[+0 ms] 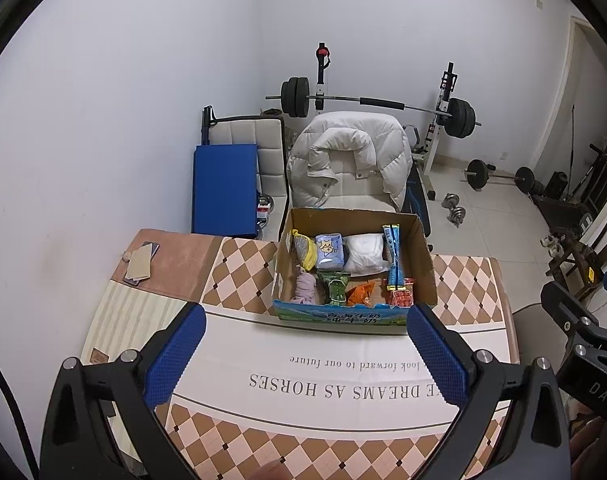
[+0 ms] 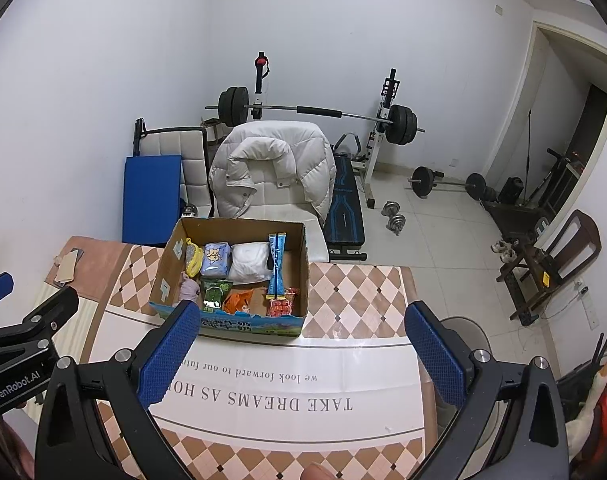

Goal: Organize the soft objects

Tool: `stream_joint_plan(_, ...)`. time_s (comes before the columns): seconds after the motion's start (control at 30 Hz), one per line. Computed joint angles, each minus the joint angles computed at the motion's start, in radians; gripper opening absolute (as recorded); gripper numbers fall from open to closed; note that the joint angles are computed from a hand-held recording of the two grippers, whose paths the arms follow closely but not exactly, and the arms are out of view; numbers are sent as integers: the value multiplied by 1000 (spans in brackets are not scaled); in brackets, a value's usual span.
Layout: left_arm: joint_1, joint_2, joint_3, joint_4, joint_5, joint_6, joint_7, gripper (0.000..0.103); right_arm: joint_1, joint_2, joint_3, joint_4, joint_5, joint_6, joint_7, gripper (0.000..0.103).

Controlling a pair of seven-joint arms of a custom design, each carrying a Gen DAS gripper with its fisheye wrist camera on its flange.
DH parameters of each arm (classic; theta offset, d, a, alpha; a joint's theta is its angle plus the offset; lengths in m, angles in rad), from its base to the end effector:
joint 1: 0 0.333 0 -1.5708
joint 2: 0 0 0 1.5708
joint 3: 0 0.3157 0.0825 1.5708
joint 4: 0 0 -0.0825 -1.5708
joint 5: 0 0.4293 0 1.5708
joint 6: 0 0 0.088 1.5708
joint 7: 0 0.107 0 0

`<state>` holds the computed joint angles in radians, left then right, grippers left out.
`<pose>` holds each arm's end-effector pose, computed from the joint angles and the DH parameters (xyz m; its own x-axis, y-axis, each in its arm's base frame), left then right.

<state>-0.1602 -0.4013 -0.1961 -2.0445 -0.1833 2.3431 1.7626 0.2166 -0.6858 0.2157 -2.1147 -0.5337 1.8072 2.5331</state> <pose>0.4854 -0.2031 0.6773 -0.4562 -0.8897 -0.0167 -0.6760 0.3587 -0.6437 0.3685 0.1592 0.7142 -0.5300 -0.8420 0.1003 -0.6533 0.3300 -0.6814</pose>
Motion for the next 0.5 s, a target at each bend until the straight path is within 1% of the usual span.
stream_joint_plan(0.5, -2, 2, 11, 0, -17, -4, 23, 103, -1, 4, 1, 4, 0, -2, 2, 103)
